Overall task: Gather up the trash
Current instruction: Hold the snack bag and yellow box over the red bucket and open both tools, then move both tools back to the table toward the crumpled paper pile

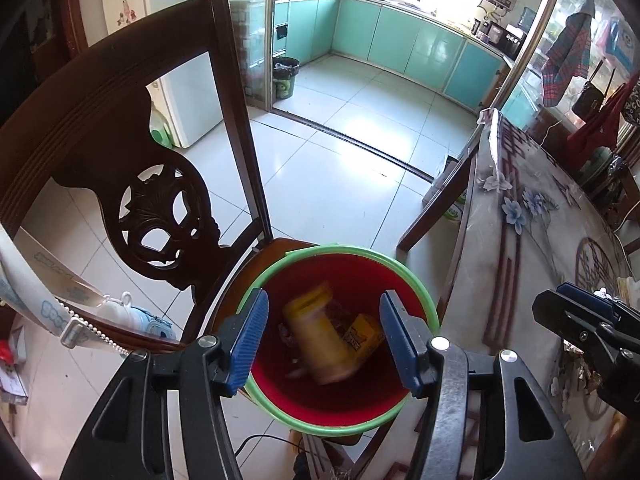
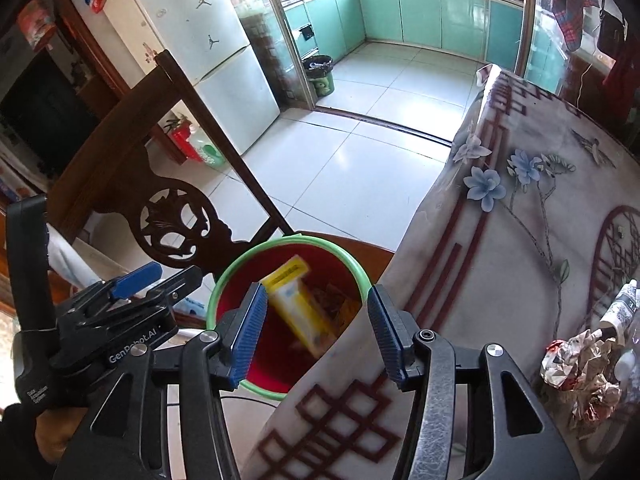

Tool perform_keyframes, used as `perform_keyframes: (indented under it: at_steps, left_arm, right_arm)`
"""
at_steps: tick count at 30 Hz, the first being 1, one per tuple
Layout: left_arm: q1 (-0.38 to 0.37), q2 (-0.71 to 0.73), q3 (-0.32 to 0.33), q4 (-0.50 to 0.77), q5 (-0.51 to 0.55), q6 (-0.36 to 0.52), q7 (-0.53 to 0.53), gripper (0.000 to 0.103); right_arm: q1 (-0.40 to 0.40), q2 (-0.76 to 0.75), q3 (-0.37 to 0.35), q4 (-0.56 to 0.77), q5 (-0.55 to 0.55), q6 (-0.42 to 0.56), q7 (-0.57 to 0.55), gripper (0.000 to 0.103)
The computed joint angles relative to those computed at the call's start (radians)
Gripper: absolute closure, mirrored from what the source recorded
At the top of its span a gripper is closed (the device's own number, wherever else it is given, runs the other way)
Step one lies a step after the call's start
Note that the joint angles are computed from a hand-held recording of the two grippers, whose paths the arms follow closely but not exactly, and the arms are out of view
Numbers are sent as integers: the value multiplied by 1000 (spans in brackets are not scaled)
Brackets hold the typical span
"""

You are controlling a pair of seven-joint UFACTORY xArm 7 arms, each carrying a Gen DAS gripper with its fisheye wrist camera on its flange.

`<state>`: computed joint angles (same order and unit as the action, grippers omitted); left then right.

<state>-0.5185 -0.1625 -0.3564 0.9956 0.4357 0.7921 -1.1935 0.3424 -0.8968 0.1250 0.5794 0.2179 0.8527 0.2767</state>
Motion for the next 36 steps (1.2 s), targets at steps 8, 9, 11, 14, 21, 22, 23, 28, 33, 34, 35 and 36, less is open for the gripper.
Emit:
perform_keyframes:
  at_steps: [8,9,11,14,21,22,23,28,33,34,35,36]
  left_arm:
    - [-3,-36,-19,-5,11,31,-20,46]
    - [-3,-40,-22,-6,12,34,-23,46]
    - [-5,-44,-30,-3,15,40,-29,46]
    - [-13,-40,-43,11,21,50,-36,46]
    - [-64,40,-69,95,55,57,-58,46]
    - [-77,59,-70,114,61,54,-59,46]
    - [-91,77,-70,133,66,51,-61,46]
    - [-178,186,-58,255,119,62,-73,46]
    - [-281,309,-31,400,150,99,-74,46]
    - [-302,337,-25,433,151,107,-70,46]
    - [-322,360,-16,461,152,115,-68,46]
    - [-343,387,-9,494,154,124,-67,46]
  right_arm:
    - [0,-41,-6,-7,-1,14,-4,48]
    - [-1,-50,-7,-10,0,17,-4,48]
    - [-3,-71,-6,-16,-1,26,-1,48]
    - [-12,-115,-8,-29,-7,49,6,46]
    - [-60,-260,-29,-72,-45,163,8,44]
    - [-74,-297,-42,-83,-59,197,1,42]
    - [-84,-318,-50,-88,-67,218,-8,41]
    - [-198,-467,-129,-111,-178,378,-103,38]
    - [-364,-510,-247,-116,-311,469,-245,29]
    - [-397,-511,-277,-122,-338,480,-279,29]
    - [-421,-508,-297,-128,-347,486,-302,29]
    - [-442,-508,-311,-134,-349,491,-320,29]
